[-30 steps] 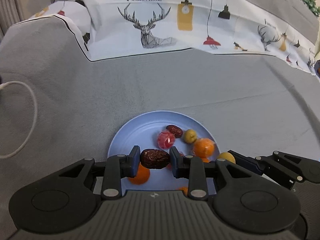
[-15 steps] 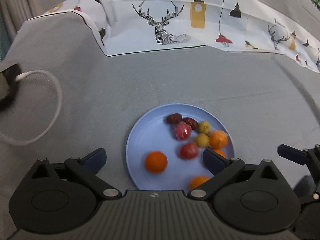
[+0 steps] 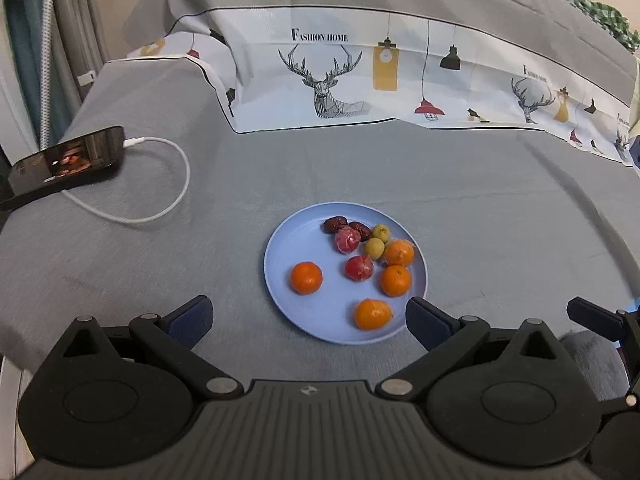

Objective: Organize fruits
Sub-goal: 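Lift both tools back from the plate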

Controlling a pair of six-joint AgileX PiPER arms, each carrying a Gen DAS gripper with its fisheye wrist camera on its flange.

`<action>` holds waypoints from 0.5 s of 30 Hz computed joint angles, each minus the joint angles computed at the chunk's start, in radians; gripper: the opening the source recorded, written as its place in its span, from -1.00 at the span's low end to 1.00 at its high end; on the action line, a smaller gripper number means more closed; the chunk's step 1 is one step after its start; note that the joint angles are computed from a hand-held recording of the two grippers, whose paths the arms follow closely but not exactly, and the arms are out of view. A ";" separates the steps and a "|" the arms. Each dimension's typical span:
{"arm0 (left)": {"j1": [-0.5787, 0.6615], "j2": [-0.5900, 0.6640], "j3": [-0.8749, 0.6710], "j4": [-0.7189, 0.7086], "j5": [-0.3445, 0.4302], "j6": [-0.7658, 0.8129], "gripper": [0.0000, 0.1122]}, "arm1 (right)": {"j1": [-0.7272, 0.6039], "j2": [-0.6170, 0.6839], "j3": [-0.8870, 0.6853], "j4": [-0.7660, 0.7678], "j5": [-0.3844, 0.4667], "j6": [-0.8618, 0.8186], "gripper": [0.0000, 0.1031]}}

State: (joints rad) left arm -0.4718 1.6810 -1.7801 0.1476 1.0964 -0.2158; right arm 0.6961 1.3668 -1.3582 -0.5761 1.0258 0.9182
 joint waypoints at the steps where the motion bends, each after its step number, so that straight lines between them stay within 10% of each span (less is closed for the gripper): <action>1: -0.002 -0.015 0.016 0.001 -0.003 -0.003 0.83 | 0.009 -0.010 0.004 -0.010 0.005 0.013 0.98; 15: -0.066 -0.102 0.091 0.062 -0.002 -0.063 0.83 | 0.113 -0.061 0.015 -0.117 0.084 0.113 0.98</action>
